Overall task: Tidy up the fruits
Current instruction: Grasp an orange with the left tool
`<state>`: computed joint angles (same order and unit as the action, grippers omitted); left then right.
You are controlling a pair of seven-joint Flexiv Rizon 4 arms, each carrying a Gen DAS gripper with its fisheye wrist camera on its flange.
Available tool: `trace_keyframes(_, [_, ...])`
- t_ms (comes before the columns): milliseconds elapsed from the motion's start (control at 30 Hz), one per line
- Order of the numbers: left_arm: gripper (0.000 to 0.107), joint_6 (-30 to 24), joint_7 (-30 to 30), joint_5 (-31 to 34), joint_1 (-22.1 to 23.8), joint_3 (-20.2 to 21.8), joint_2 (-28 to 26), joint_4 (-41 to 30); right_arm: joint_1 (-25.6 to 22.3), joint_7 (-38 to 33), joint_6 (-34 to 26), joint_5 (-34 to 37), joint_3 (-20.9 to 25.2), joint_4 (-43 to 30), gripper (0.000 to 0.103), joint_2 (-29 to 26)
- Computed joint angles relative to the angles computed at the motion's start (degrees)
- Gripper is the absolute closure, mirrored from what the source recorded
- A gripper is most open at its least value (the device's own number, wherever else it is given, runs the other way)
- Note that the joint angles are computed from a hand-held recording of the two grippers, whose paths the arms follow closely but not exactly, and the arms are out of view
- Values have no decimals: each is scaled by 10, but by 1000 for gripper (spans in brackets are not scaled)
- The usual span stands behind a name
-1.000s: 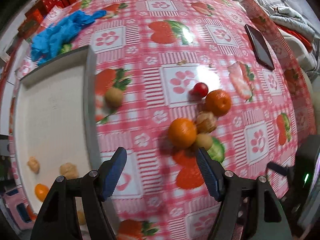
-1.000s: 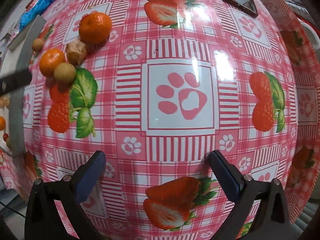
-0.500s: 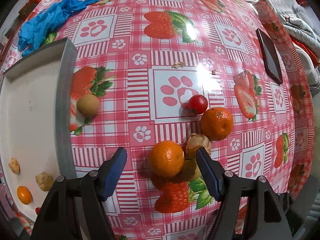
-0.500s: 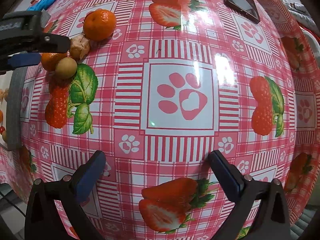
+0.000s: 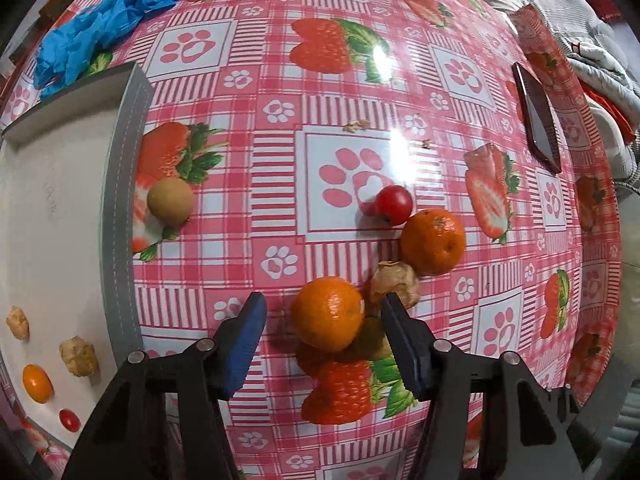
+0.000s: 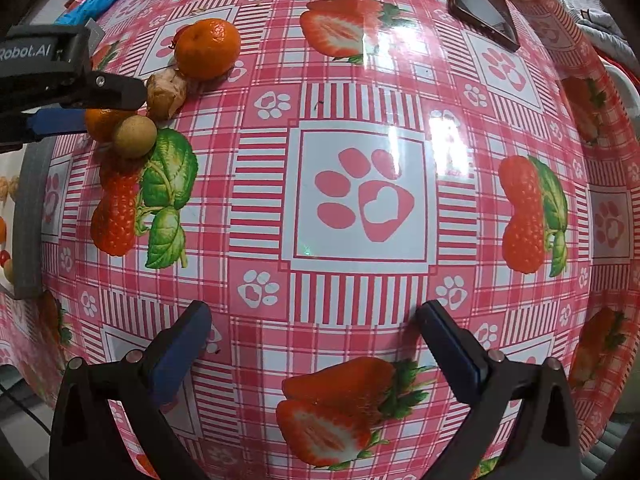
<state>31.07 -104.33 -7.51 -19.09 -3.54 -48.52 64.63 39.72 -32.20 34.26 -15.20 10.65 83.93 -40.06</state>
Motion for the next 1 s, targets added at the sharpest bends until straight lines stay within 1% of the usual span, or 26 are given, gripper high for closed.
trace_keyframes(167, [45,0,1,-4,7,-1,4,13,2,4,2,-2,-2,1,0,0])
trace_keyframes(367, [45,-8,5,2,1,0,-12,-11,4,15,13,-9,-5,10,0,4])
trace_keyframes(400, [47,-6,5,0,2,-1,-12,-10,5,17,16,-12,-6,13,0,5])
trace_keyframes(433, [56,-7,5,0,1,-1,-15,-15,5,18,18,-13,-6,15,0,6])
trace_keyframes(467, [62,-9,6,0,0,-1,-17,-20,5,19,19,-14,-6,16,0,6])
trace_keyframes(500, [64,-14,6,-1,-1,-2,-23,-29,5,19,18,-14,-5,15,0,6])
trace_keyframes(533, [68,-12,9,-5,1,-6,-24,-28,4,19,16,-13,-4,15,0,6])
trace_keyframes(633, [68,-14,9,-8,-1,-6,-27,-34,-1,7,1,-3,3,6,0,4])
trace_keyframes(733, [68,-4,5,-11,0,-5,-18,-18,-5,-9,-12,5,6,-8,0,-3])
trace_keyframes(833, [69,12,11,-13,6,-6,3,17,-8,-17,-28,16,7,-24,0,-9])
trace_keyframes(1000, [69,30,29,5,4,0,30,46,-8,-25,-44,23,3,-51,0,-23])
